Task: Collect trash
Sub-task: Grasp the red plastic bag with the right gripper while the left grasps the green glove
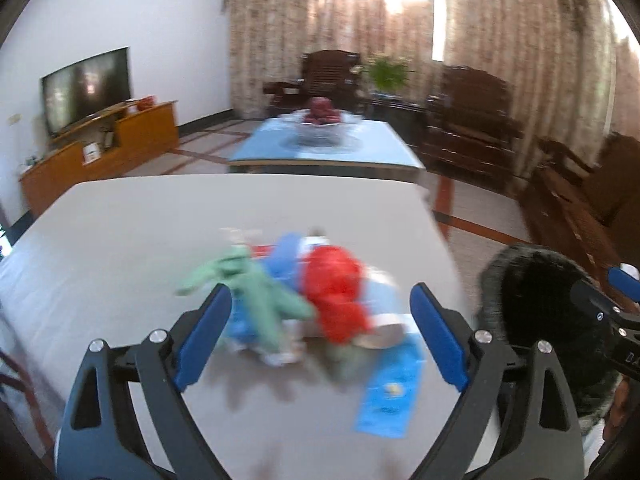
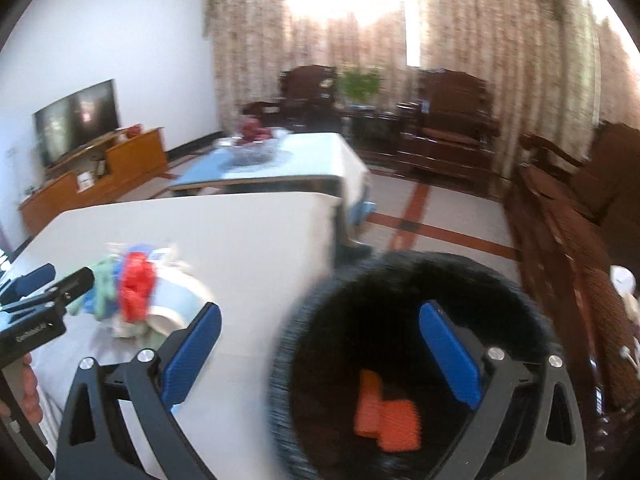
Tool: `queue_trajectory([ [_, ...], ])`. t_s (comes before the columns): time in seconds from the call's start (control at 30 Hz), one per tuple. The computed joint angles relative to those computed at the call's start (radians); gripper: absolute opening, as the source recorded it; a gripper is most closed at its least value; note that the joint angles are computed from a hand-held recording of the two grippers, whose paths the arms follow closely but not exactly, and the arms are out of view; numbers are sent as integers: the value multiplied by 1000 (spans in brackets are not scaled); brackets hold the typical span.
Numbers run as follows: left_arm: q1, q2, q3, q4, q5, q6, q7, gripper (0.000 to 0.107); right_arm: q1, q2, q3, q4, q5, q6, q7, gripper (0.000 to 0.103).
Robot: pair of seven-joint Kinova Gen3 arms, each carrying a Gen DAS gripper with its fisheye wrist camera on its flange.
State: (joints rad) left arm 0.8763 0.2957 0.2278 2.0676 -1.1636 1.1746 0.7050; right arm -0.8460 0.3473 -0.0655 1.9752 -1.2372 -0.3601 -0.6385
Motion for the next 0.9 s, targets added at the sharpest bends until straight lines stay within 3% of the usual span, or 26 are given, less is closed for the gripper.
queue_trajectory([
  [0.37, -70, -93, 15, 154, 82, 54, 67, 88, -78, 172, -26, -194, 242, 41, -172, 97],
  [0.47, -107, -122, 16, 194, 69, 25, 87, 88, -116, 215, 16, -258, 258, 86, -185, 93],
  [0.7, -153, -130, 29, 252, 42, -32, 126, 88, -249, 312, 203, -386, 216, 252, -190, 77],
  [0.9, -160, -118, 28, 283, 42, -53, 158, 88, -290, 358, 276, -438, 261, 335, -258, 63],
])
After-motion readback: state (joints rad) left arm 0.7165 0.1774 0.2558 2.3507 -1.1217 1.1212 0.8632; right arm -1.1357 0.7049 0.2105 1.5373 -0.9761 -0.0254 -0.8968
